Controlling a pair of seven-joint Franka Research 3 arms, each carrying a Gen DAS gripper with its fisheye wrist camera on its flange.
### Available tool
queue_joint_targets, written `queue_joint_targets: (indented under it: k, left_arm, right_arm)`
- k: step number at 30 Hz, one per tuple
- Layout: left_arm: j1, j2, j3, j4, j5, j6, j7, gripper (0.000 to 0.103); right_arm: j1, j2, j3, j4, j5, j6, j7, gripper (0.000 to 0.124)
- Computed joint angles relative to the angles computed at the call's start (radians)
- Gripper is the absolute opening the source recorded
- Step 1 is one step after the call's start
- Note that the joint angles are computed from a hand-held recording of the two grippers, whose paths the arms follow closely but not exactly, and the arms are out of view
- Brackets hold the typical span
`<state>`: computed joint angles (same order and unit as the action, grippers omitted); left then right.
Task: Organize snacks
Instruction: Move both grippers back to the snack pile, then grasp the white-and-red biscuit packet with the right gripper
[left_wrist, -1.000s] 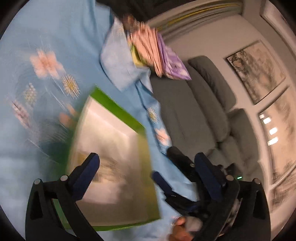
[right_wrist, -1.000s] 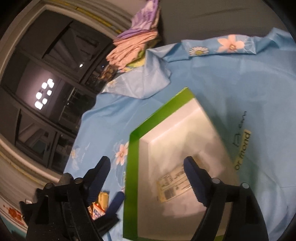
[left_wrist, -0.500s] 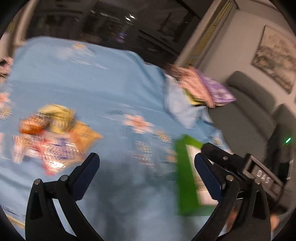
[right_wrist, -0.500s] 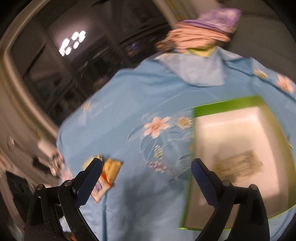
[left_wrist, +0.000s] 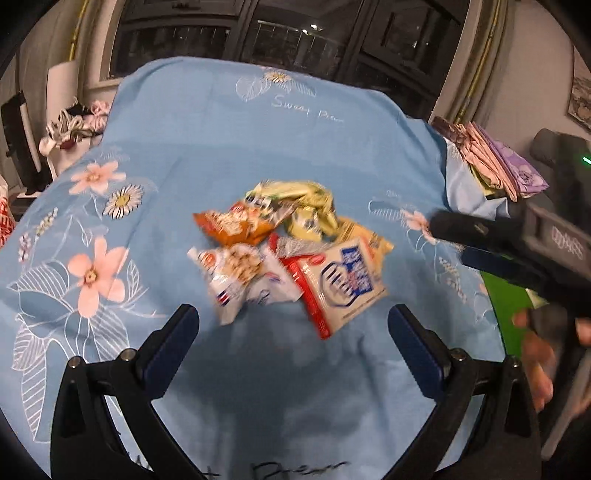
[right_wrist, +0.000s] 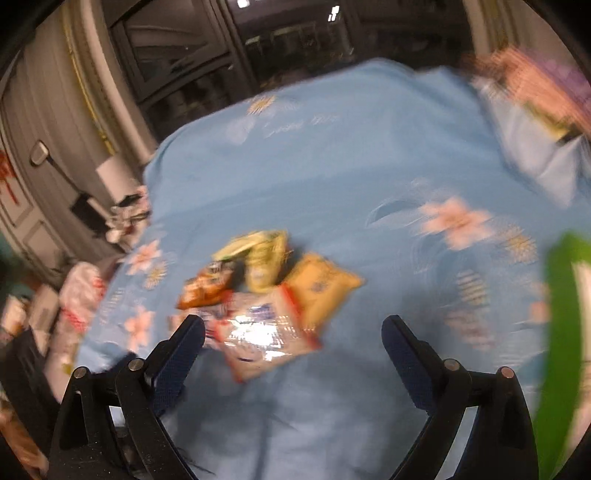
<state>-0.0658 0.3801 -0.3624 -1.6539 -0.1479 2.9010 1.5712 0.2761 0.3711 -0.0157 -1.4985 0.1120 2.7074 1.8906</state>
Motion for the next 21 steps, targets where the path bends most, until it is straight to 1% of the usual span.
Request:
queue_joint_targets:
  k: [2, 3, 4, 5, 6, 7, 8, 9, 10, 11, 12, 13, 14, 15, 17, 19, 20, 21]
  left_arm:
    - [0.022, 0.01, -0.02, -0.016, -0.019, 0.022, 0.03, 0.103]
    - [0.022, 0.01, -0.017, -0.022, -0.016, 0.021, 0.029, 0.103]
    - [0.007, 0.015, 0.002, -0.013, 0.001, 0.0, 0.01, 0.103]
    - [0.0, 0.023, 0.01, 0.005, 0.009, -0.039, -0.006, 0.103]
    - [-0.004, 0.037, 0.006, 0.026, 0.003, -0.066, -0.012, 0.103]
    - [0.01, 0.054, -0.012, 0.044, -0.018, -0.077, 0.007, 0.103]
    - [0.035, 0.06, -0.042, 0.047, -0.056, -0.08, 0.038, 0.103]
    - [0.06, 0.061, -0.073, 0.044, -0.102, -0.079, 0.066, 0.103]
    - [0.066, 0.061, -0.08, 0.044, -0.127, -0.08, 0.073, 0.103]
    - [0.068, 0.058, -0.08, 0.042, -0.146, -0.082, 0.074, 0.103]
    - [0.068, 0.059, -0.079, 0.044, -0.158, -0.085, 0.078, 0.103]
    - [0.066, 0.061, -0.076, 0.051, -0.167, -0.097, 0.079, 0.103]
    - [0.062, 0.065, -0.073, 0.059, -0.175, -0.109, 0.081, 0.103]
    - [0.067, 0.089, -0.081, 0.094, -0.194, -0.137, 0.093, 0.103]
    - [0.095, 0.143, -0.128, 0.163, -0.276, -0.2, 0.137, 0.102]
    - [0.099, 0.175, -0.15, 0.205, -0.328, -0.217, 0.191, 0.102]
    - [0.111, 0.19, -0.175, 0.226, -0.363, -0.24, 0.238, 0.102]
    - [0.133, 0.209, -0.212, 0.251, -0.415, -0.282, 0.296, 0.102]
  right_arm:
    - [-0.045, 0.083, 0.054, 0.114, 0.091, -0.082, -0.064, 0.097]
    - [-0.04, 0.109, 0.049, 0.146, 0.097, -0.105, -0.055, 0.097]
    - [-0.029, 0.138, 0.033, 0.181, 0.085, -0.126, -0.034, 0.097]
    - [-0.018, 0.156, 0.019, 0.207, 0.07, -0.149, -0.015, 0.097]
    - [-0.008, 0.189, 0.002, 0.257, 0.05, -0.2, 0.015, 0.097]
    - [-0.008, 0.211, -0.001, 0.292, 0.046, -0.235, 0.031, 0.097]
    - [-0.02, 0.248, 0.01, 0.349, 0.066, -0.292, 0.046, 0.097]
    - [-0.037, 0.273, 0.031, 0.382, 0.098, -0.317, 0.041, 0.094]
    - [-0.049, 0.3, 0.049, 0.42, 0.124, -0.335, 0.032, 0.089]
    - [-0.072, 0.325, 0.081, 0.449, 0.171, -0.355, 0.009, 0.086]
    - [-0.084, 0.347, 0.098, 0.476, 0.205, -0.384, 0.003, 0.083]
    - [-0.081, 0.346, 0.095, 0.468, 0.213, -0.382, 0.006, 0.083]
    - [-0.069, 0.326, 0.084, 0.425, 0.21, -0.336, 0.003, 0.083]
    - [-0.065, 0.313, 0.079, 0.403, 0.208, -0.316, -0.004, 0.08]
    - [-0.073, 0.293, 0.083, 0.371, 0.228, -0.3, -0.009, 0.076]
    - [-0.106, 0.302, 0.107, 0.382, 0.277, -0.307, -0.046, 0.076]
    - [-0.128, 0.284, 0.127, 0.35, 0.318, -0.294, -0.079, 0.075]
    - [-0.139, 0.277, 0.135, 0.337, 0.342, -0.291, -0.104, 0.073]
